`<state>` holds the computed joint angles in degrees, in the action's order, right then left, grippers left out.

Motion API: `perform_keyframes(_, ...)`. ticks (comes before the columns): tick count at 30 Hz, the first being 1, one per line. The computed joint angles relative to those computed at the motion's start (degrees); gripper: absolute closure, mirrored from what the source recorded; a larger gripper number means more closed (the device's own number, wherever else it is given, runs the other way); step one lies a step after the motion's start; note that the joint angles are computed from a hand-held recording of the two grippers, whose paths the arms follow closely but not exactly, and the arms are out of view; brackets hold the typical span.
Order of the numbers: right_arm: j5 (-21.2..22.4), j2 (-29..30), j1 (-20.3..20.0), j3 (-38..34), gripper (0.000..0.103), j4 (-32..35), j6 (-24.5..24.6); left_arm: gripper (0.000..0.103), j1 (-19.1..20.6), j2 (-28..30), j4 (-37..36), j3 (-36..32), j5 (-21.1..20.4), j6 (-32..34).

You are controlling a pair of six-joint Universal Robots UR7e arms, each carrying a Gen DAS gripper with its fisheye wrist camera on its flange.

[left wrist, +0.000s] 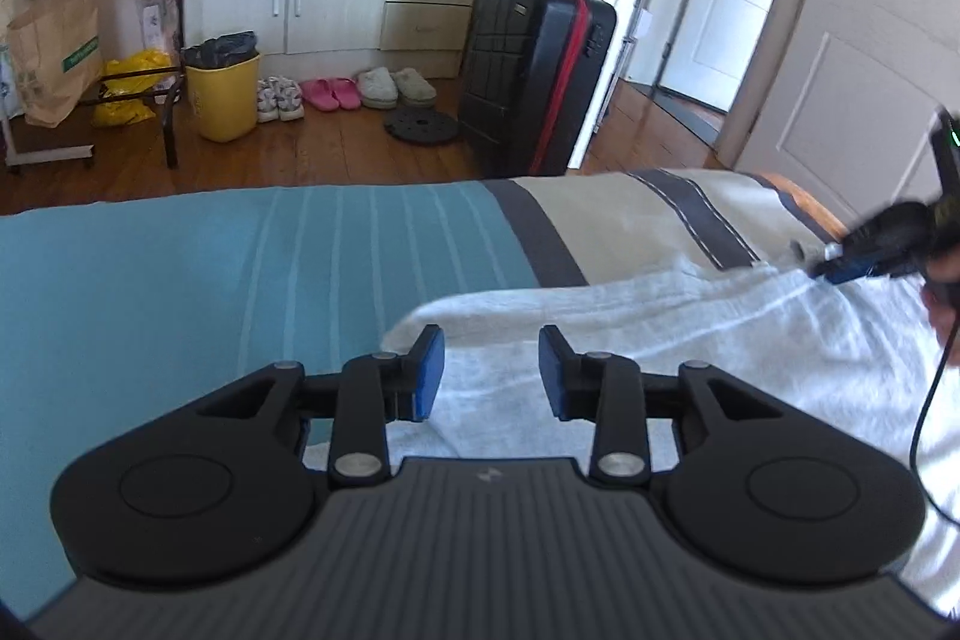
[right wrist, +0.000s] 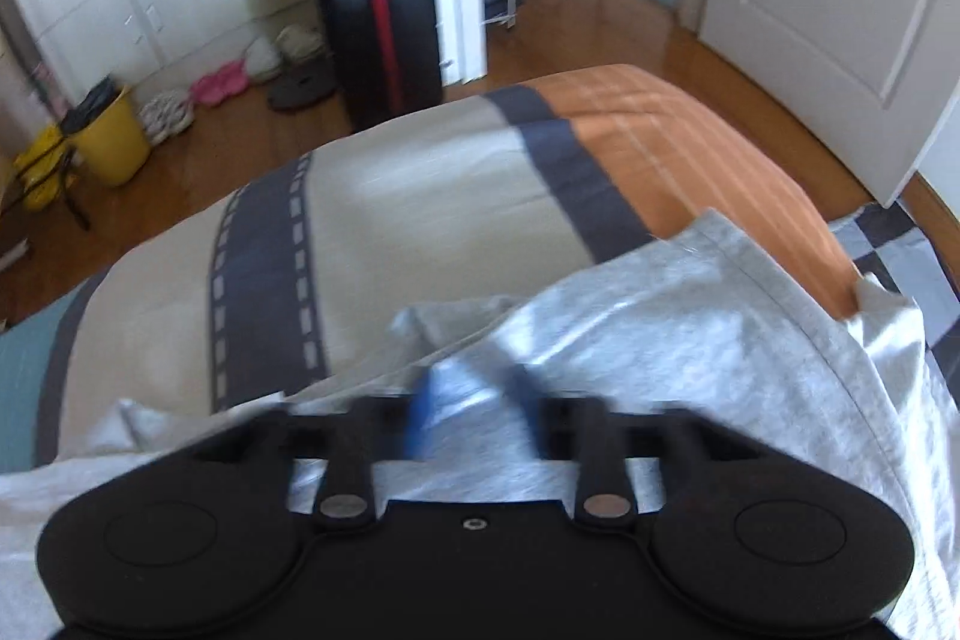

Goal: Fold clothes

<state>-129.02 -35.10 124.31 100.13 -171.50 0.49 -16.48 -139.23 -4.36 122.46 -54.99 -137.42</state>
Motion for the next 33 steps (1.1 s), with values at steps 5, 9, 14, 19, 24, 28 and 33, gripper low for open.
perform_keyframes(5,2.4,-1.4,-0.9,4.7,0.102,-11.5,-6.1,0.066,1.2,-0.8,-2.0,0.9,-0.9,1.1)
perform_keyframes(9,2.5,-1.8,0.0,5.5,0.103,-20.1,-13.7,0.062,2.9,-0.3,-3.3,1.7,0.2,2.5)
perform_keyframes(14,6.2,-5.1,-1.6,2.7,0.103,-10.5,-16.4,0.062,4.7,0.5,-3.6,1.9,0.7,3.2)
perform_keyframes(19,7.7,-6.3,-2.9,0.3,0.076,3.9,-9.8,0.062,5.6,0.1,-4.2,1.8,2.0,3.7)
perform_keyframes(24,8.1,-3.4,-2.6,1.0,0.040,1.8,-13.6,0.062,8.4,-0.6,-8.5,2.6,8.2,10.3)
perform_keyframes(28,3.7,0.2,-1.1,3.0,0.089,-8.2,-27.8,0.051,21.0,1.0,-22.4,3.3,17.3,30.7)
perform_keyframes(33,3.1,-0.6,0.7,6.9,0.099,-19.7,-33.3,0.039,25.5,3.1,-26.8,4.9,19.3,37.4)
